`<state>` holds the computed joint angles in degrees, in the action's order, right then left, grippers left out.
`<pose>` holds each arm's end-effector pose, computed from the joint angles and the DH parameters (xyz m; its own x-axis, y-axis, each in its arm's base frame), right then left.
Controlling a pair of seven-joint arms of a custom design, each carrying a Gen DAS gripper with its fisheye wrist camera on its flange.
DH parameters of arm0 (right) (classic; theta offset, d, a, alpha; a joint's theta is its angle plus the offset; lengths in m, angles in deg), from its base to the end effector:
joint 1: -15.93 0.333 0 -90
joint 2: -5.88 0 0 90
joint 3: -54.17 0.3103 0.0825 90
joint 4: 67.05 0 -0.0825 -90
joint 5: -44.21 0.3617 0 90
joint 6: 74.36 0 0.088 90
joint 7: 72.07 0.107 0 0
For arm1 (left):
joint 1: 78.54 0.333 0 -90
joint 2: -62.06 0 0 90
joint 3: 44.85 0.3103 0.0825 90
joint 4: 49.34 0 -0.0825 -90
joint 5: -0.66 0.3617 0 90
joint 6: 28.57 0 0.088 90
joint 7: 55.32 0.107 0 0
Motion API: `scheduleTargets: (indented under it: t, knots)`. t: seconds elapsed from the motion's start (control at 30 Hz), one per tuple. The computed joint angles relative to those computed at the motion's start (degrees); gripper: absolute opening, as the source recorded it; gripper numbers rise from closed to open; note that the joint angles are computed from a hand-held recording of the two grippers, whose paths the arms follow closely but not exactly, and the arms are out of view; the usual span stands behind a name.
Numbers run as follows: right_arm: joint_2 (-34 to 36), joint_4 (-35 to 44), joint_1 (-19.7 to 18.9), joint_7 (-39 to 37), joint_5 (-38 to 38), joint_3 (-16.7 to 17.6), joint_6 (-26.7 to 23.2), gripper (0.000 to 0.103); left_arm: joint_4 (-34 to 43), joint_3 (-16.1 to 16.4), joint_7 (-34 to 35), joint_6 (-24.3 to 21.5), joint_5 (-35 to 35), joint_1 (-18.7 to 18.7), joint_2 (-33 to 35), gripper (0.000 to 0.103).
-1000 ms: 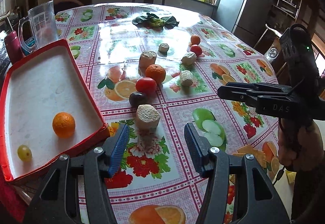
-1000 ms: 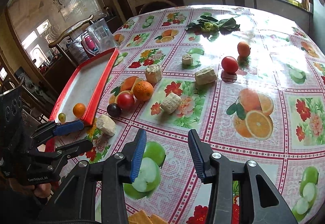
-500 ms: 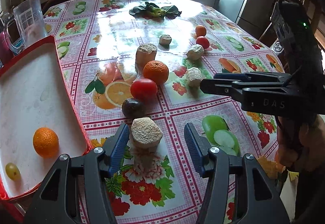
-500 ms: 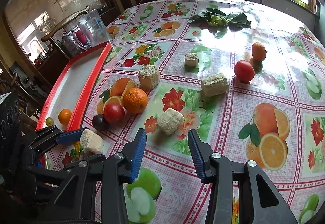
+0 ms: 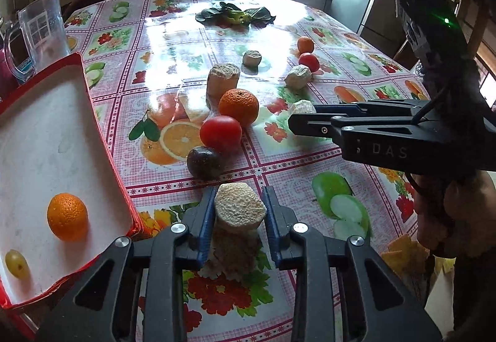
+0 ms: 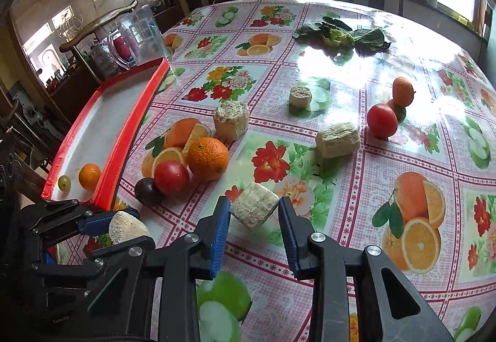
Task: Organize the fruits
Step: 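Grasp the pale cylindrical piece with the left gripper while the right grasps a pale cube, then carry both pale pieces into the tray and open both grippers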
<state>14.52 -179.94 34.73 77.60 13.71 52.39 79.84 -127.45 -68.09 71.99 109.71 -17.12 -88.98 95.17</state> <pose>0.5773 0.1949 0.4621 -0.2695 -0.9509 -0.1520 -0.7435 0.3057 -0.5948 0.6429 -0.3431 0.4638 -0.8276 -0.5414 0.1481 -0.5075 0.6092 -0.6094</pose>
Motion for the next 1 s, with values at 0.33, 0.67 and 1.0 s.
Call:
scheduleTargets:
  t: [0.33,0.67,1.0]
  knots:
    - [-4.55,-2.95,0.2,5.84,-5.17,2.16,2.04,0.032,-6.33,-1.12,4.07,3.07,-4.98,2.78,-5.66,0.027]
    - [-4.59,-0.92,0.99,8.29,-8.11,4.21,2.09,0.032,-10.73,-0.39,7.9,6.64,-10.3,5.08,-10.06,0.027]
    - [-1.36,4.67,3.66,5.06,-7.03,3.97,0.63,0.032,-11.48,1.03,8.69,7.83,-13.29,6.76,-11.1,0.027]
